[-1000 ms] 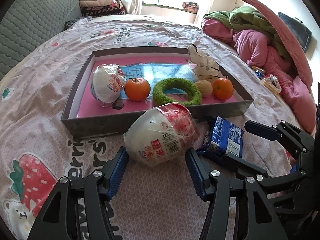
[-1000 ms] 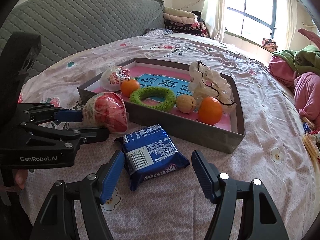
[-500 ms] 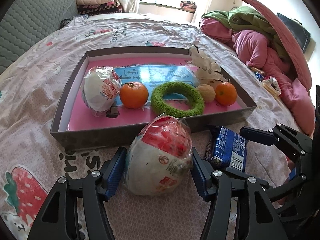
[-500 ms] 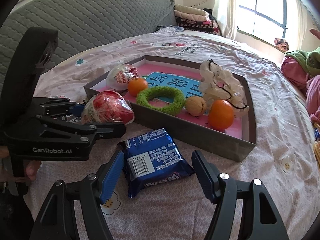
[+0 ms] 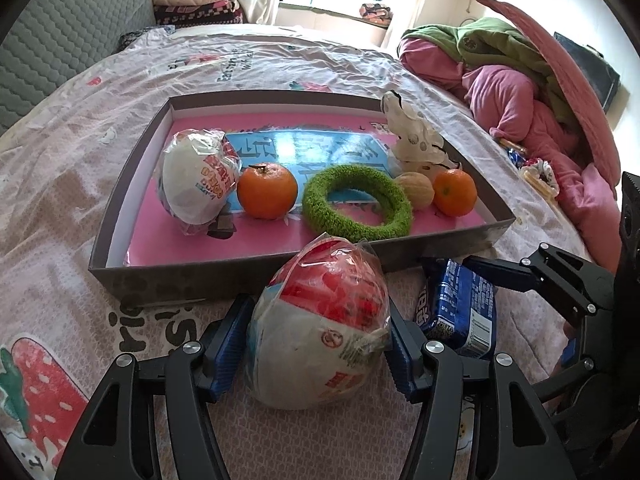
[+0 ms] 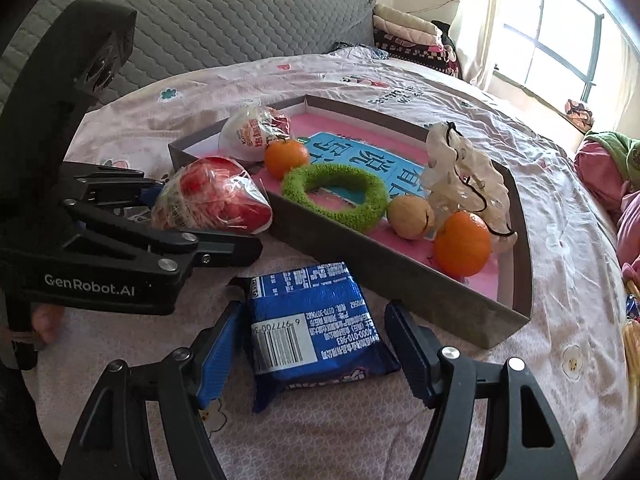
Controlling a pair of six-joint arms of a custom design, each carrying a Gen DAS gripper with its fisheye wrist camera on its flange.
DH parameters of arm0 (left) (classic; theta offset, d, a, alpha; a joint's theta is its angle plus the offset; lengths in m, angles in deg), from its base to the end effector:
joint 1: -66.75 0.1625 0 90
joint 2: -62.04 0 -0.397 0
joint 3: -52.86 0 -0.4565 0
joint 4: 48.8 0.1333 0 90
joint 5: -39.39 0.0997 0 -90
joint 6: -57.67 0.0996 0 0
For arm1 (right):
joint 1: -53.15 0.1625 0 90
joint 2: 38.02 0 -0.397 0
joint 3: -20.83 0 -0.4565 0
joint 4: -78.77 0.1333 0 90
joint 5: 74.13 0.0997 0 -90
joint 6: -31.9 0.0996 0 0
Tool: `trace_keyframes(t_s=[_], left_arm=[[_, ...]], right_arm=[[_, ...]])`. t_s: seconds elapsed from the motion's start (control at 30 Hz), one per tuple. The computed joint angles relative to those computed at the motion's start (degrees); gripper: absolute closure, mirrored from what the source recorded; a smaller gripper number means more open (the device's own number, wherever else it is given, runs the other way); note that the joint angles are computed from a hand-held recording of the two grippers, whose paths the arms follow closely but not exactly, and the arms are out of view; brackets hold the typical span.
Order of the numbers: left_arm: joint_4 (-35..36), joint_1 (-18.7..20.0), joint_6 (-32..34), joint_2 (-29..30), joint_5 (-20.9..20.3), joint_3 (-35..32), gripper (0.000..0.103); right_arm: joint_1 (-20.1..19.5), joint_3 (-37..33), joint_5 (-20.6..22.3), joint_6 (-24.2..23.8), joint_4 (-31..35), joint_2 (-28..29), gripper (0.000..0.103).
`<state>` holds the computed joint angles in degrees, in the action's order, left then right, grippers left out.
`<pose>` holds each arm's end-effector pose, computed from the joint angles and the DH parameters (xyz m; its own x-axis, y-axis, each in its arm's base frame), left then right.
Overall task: Organize objects
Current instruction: 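Close left tool on the white-red wrapped bun while right tool grasps the blue snack packet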
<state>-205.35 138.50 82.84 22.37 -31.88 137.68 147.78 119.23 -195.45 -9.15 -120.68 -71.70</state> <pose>-0.0794 -0.7686 0.0408 -0.7232 0.5438 -0.4258 0.6620 0.7215 -0.2031 0.1342 -0.6473 -0.0204 -0.6267 -0.2420 0.7407 -0.6218 0.7282 -0.2882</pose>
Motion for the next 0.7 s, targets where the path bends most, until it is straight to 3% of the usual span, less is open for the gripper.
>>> trace_keyframes(t_s=[0.4,0.7], left_arm=[[-1.33,-0.12,0.77,0.3,0.19,0.37,0.04],[-1.77,0.06,-0.23,-0.67,-1.03,1.56,0.045]], right_arm=[[-0.03,-0.45,0.52,-1.27,1.54,-0.04,0.046],[0.3,1.29,-1.01,1.88,-1.22,-0.7,0.047]])
